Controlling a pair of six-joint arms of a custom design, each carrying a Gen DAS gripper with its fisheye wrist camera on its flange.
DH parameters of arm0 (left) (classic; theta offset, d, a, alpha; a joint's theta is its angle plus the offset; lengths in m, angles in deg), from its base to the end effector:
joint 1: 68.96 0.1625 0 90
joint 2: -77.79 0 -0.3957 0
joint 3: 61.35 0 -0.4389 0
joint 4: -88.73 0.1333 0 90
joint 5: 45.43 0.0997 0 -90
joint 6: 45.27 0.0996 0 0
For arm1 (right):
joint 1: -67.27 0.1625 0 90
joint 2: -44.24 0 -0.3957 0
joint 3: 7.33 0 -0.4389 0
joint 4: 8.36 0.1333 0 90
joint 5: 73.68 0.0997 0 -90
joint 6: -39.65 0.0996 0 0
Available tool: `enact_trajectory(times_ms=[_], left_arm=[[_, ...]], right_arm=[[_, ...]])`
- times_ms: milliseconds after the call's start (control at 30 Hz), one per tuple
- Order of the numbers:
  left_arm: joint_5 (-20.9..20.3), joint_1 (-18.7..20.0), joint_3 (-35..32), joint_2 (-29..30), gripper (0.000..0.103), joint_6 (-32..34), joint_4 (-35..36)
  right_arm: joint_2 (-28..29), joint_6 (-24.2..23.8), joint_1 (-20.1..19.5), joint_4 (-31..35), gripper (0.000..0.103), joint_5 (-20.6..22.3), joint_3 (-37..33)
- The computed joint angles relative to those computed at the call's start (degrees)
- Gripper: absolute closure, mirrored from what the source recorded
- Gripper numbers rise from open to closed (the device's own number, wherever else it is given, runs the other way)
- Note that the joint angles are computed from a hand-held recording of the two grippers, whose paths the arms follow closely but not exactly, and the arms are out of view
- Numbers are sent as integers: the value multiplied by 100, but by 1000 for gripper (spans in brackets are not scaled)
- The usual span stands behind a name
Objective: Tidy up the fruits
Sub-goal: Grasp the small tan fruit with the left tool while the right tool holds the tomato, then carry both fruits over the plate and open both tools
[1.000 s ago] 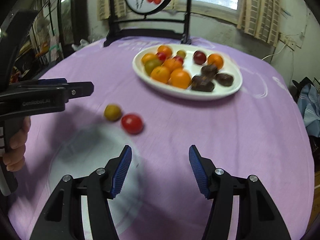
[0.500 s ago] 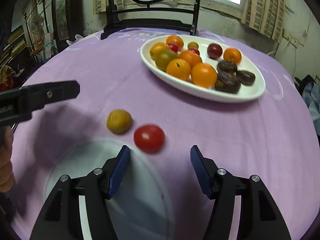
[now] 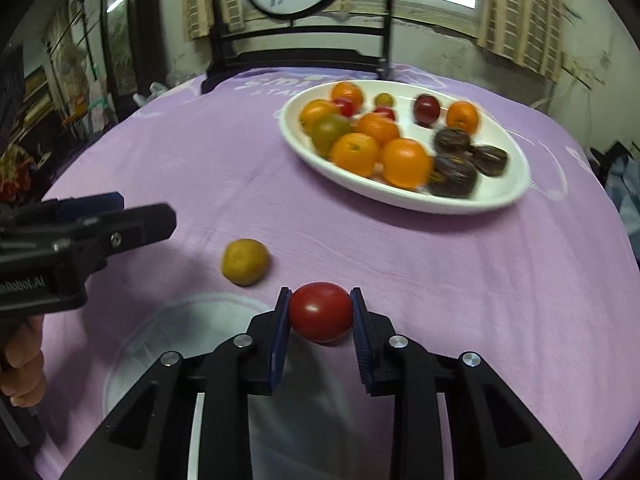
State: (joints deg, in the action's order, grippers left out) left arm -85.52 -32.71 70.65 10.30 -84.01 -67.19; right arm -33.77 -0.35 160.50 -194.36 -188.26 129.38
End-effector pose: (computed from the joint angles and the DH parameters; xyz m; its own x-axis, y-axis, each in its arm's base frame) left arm -0.2323 -0.4301 0.0702 -0.8134 0.0265 -0.5811 0.3810 0.7791 -0.4978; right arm 0.1168 -0.4385 0.1629 -0.6776 -0.3570 0.6430 -0.6271 0.7372 -0.2515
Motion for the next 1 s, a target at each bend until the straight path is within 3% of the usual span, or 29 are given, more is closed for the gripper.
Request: enact_trajectory(times_ms=[233,433,533,667,733,767,867,1000], left_arm=[[-333,-113,-118,458,19,677,-435],[-160,-141,-321,814,19,414,-94],[-137,11,-554,962,38,32,248],[282,-51,-750,1241,43,-23,471],[247,-52,-752,1284,60,48,292],[171,-48,-753,1298,78,179,153],[216,-81,-801,1306,79,94,358],[-20,-74,-758,1114,79,-126,519]], right_arm=[[-901,88,-518,90,73,307,397],[-1206,54,-737,251,73,546,518],[-1282,22,-732,346,73,672,558],[-1365,-60,-723,360,73,737,595],[-1408,-76,-739,379,73,770,597],[-1423,-64,-747,405,73,777,596],[-1419,-67,-741,455,73,744,585],[-1465,-119,-714,419,73,802,628]])
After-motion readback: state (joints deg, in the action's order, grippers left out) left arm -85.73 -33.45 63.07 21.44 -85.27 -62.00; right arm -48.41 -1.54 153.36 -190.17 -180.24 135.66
